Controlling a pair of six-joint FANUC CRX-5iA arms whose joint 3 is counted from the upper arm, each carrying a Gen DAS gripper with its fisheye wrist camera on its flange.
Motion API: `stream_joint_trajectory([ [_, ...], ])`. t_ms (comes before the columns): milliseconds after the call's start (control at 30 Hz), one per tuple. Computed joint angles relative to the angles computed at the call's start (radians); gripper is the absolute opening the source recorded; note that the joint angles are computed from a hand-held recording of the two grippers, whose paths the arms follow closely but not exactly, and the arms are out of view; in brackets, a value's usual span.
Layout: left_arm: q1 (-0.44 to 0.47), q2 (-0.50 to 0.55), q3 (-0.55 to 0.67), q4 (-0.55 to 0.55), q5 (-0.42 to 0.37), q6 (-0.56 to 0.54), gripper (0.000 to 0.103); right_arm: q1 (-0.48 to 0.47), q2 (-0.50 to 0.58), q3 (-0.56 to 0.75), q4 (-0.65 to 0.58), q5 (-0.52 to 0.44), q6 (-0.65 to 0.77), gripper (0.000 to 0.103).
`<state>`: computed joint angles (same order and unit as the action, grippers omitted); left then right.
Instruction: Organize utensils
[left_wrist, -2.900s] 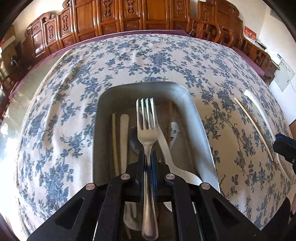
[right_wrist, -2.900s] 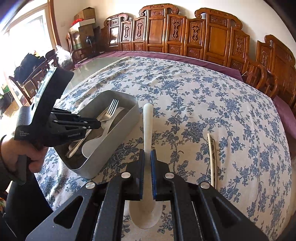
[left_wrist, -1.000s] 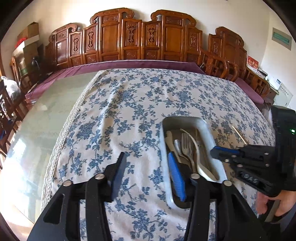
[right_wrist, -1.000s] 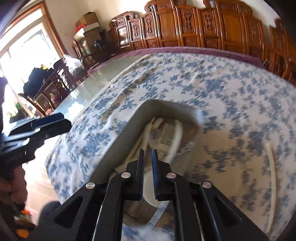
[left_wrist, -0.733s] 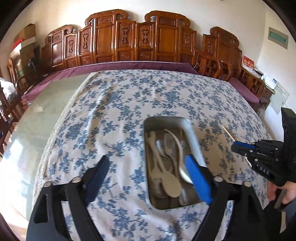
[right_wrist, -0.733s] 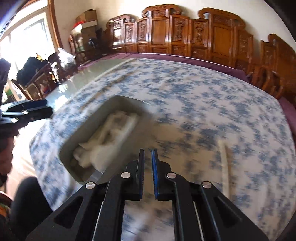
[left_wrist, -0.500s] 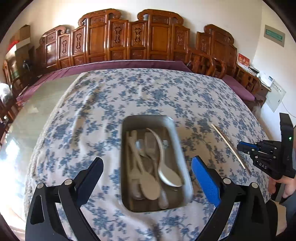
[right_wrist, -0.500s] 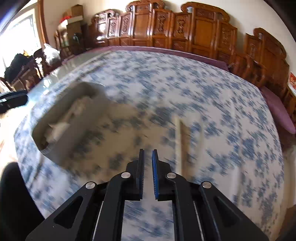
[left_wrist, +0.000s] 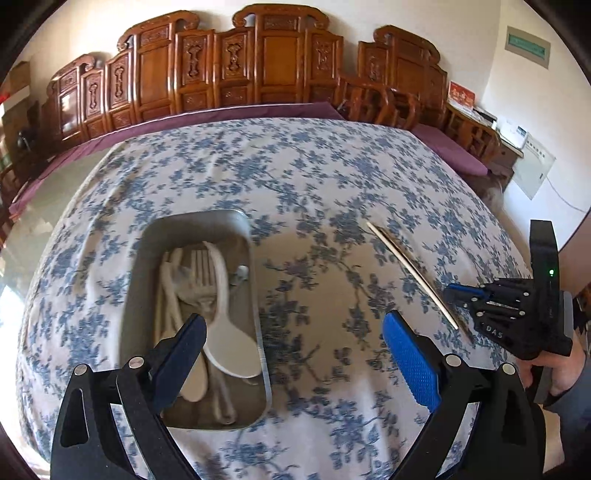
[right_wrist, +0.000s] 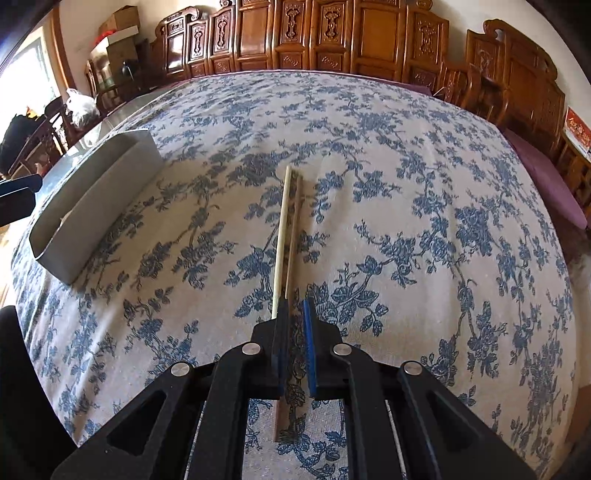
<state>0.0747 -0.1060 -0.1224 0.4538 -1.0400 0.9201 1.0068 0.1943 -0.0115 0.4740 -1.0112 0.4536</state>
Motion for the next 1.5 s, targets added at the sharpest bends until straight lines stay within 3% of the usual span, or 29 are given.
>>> stream_joint_trajectory([
  [467, -0.084, 0.021, 0.021, -0.047, 0.009, 0.060, 0.093, -0.010, 0.020, 0.022, -0.011, -0.029, 0.054, 0.006],
  [867, -0.212, 0.087, 0.071, -0.115, 0.037, 0.142, 0.093, 0.001, -0.189, -0.213, 0.026, 0.044, -0.140, 0.006],
  [1200, -0.321, 0.207, 0.167, -0.209, 0.048, 0.252, 0.092, -0.004, -0.226, -0.272, 0.051, 0.044, -0.179, 0.006],
  [1300, -0.335, 0.250, 0.201, -0.201, 0.013, 0.262, 0.076, -0.005, -0.232, -0.280, 0.051, 0.050, -0.183, 0.006],
  [1367, -0.335, 0.283, 0.222, -0.165, -0.028, 0.260, 0.060, -0.007, -0.235, -0.284, 0.047, 0.055, -0.185, 0.006],
  [1500, -0.356, 0.301, 0.240, -0.189, -0.029, 0.276, 0.043, -0.009, -0.241, -0.293, 0.047, 0.070, -0.194, 0.006],
])
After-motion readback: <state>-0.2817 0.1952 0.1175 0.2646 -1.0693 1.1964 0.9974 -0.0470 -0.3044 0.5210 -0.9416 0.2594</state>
